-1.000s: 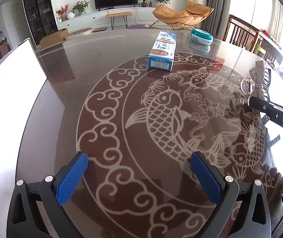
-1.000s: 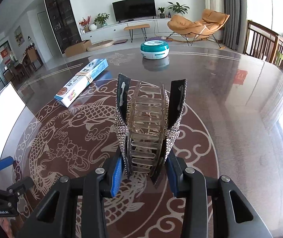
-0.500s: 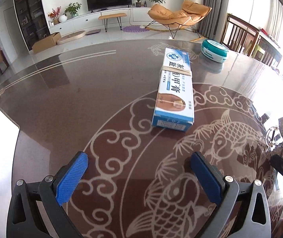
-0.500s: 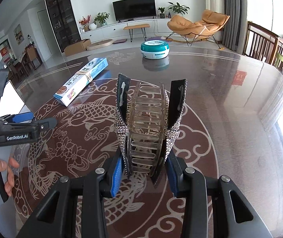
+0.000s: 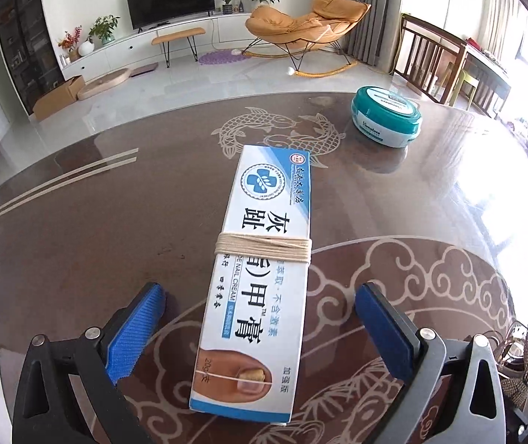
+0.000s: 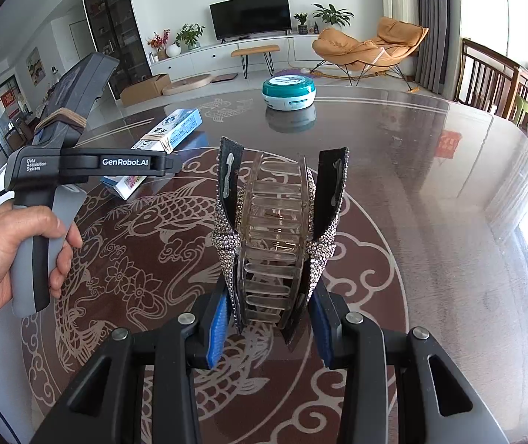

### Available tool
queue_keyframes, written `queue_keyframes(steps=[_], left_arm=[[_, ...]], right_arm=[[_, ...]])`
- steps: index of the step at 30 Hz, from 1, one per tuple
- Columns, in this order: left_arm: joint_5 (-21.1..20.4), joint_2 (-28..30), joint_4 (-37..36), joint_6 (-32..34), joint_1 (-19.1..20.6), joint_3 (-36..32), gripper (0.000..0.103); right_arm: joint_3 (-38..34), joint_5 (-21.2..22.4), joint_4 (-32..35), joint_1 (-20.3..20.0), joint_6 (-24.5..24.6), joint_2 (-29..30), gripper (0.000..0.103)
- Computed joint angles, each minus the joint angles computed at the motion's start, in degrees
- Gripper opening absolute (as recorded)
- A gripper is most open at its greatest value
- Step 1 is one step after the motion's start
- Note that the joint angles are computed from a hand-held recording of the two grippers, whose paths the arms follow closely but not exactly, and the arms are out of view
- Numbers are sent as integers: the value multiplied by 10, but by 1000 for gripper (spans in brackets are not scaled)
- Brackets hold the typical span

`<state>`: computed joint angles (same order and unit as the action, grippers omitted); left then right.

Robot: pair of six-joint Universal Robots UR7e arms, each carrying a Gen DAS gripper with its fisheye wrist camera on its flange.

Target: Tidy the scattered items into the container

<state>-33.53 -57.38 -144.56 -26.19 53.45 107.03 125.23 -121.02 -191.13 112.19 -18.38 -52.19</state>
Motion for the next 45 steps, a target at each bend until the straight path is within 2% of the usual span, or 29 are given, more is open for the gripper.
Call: queue_keyframes(steps=[2, 7, 8, 16, 20, 25, 29, 32, 35, 39, 45], left_arm=[[13, 2, -14, -7, -5, 2, 73], [21, -7, -1, -29, -13, 10, 44], [21, -12, 7, -37, -16, 15, 41], [48, -69, 34, -123, -52, 107, 41], [44, -115, 93, -200, -86, 162, 41], [22, -188, 237, -362, -160, 232, 41], [-10, -232, 342, -510, -232, 278, 41], [-31, -244, 404, -615, -281, 297, 41], [-40, -242, 445, -680, -310, 304, 41], [-42, -235, 459, -709, -321, 306, 41], [-35, -230, 446, -698, -314, 300, 41]], right_arm=[[-1, -1, 0, 0, -1, 1, 40], [-1, -1, 0, 1, 0, 1, 39], [-1, -2, 0, 1, 0, 1, 39], [-4, -17, -2, 7, -6, 7, 39], [-6, -19, -1, 8, -10, 8, 39], [-5, -24, -2, 13, -28, 12, 39], [-1, -1, 4, 12, -43, 7, 39], [3, 22, 10, 7, -49, 0, 39], [18, 52, 20, -1, -54, -15, 39], [54, 88, 36, -7, -58, -45, 39], [117, 79, 19, 10, -63, -77, 39]])
